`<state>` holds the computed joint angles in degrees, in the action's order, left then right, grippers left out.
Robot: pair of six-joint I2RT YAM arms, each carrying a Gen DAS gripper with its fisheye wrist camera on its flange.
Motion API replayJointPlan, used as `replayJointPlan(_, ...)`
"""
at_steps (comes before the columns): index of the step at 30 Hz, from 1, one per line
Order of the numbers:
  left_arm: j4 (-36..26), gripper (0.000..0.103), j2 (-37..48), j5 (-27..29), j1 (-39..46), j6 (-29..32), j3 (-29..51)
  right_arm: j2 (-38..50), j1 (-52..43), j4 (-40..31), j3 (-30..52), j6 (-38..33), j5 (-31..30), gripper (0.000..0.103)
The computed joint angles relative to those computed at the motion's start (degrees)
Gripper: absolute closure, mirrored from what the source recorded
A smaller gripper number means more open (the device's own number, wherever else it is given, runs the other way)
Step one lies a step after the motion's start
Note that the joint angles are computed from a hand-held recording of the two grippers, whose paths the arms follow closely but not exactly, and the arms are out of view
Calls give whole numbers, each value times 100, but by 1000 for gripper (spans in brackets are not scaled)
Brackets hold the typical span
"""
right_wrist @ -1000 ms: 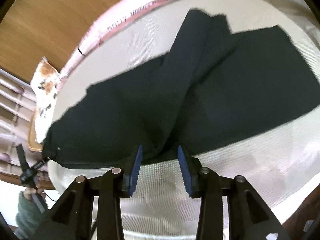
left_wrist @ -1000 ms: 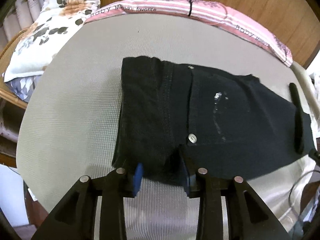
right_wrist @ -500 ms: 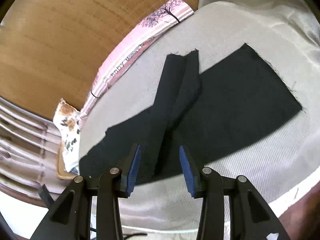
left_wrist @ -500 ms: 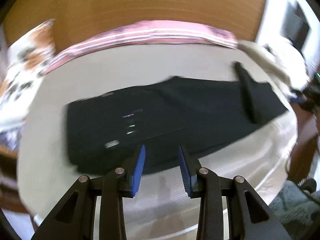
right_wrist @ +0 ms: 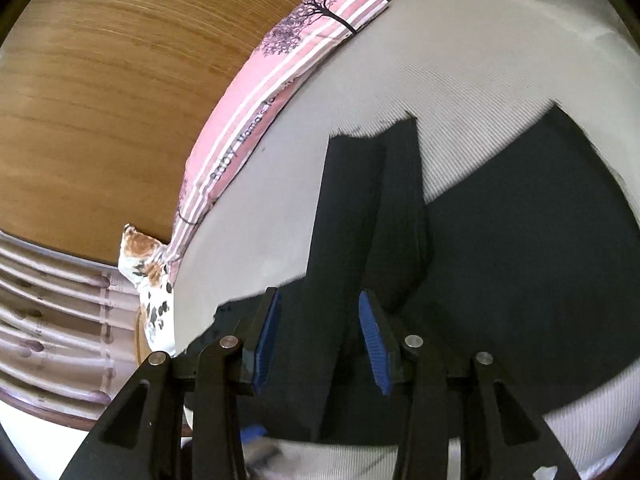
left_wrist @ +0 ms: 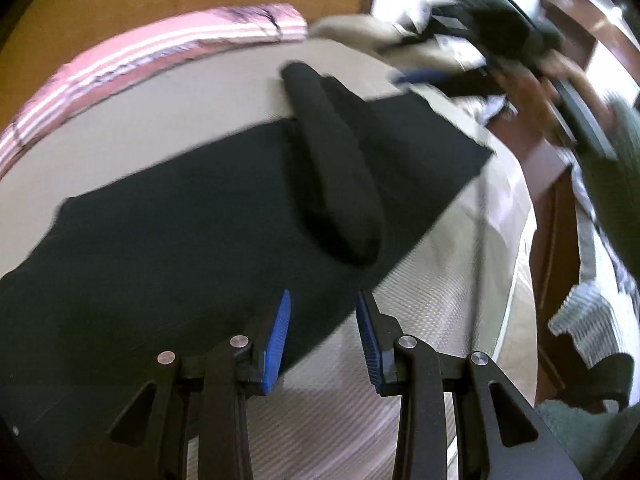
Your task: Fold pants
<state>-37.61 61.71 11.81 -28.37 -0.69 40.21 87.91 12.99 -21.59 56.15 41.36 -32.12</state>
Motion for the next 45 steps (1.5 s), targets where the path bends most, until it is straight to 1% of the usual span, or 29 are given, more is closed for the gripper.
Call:
replayJointPlan(3,178,67,253,-113,-260,-5,-30,857,-96,73,605,-86,-20,65)
replayJointPlan(6,390,67,423,-212,-316,-66,-14,1591,-112,82,1149,-133,71,65)
replayJointPlan(8,549,68,618,-168,-295,-145,14,1992,-120,62,1444,-125,128,65)
replayJointPlan(10,620,69,550,-190,-391,-195,-86,2277,-117,87,1647,-110,199,65)
replayJointPlan(13,677,77,557,-235,-499,-143,-94,2582,-101,89,1883,-190,351,65)
replayJointPlan(16,762,83,598,-200,-514,-126,-121,2815,-104,270,1977,-151,304,65)
replayJointPlan(18,801,85,650,-108,-446,-124,-121,2930,-93,511,2027,-66,296,65)
replayJointPlan(21,829,89,684,33,-348,-141,-121,3128,-70,628,2216,-62,273,65)
replayJointPlan(23,832,89,692,78,-322,-160,-115,3241,-40,577,2377,-101,259,67)
replayJointPlan(26,847,90,737,131,-298,-178,-98,3377,17,387,2601,-221,266,82)
replayJointPlan(27,853,90,747,136,-304,-197,-94,3390,38,310,2642,-298,312,91)
replayJointPlan(33,877,90,752,172,-277,-200,-115,3209,16,626,2368,-249,238,94)
replayJointPlan(36,906,90,760,191,-267,-205,-135,3283,44,535,2480,-340,313,91)
replayJointPlan(38,924,90,772,170,-301,-232,-137,3409,91,470,2602,-232,380,90)
replayJointPlan(40,926,90,757,139,-335,-260,-145,3477,108,618,2599,-114,373,91)
replayJointPlan(43,944,90,764,112,-382,-304,-142,3451,166,571,2690,-119,395,97)
replayJointPlan(45,970,90,749,95,-401,-339,-159,3302,213,490,2749,-140,447,98)
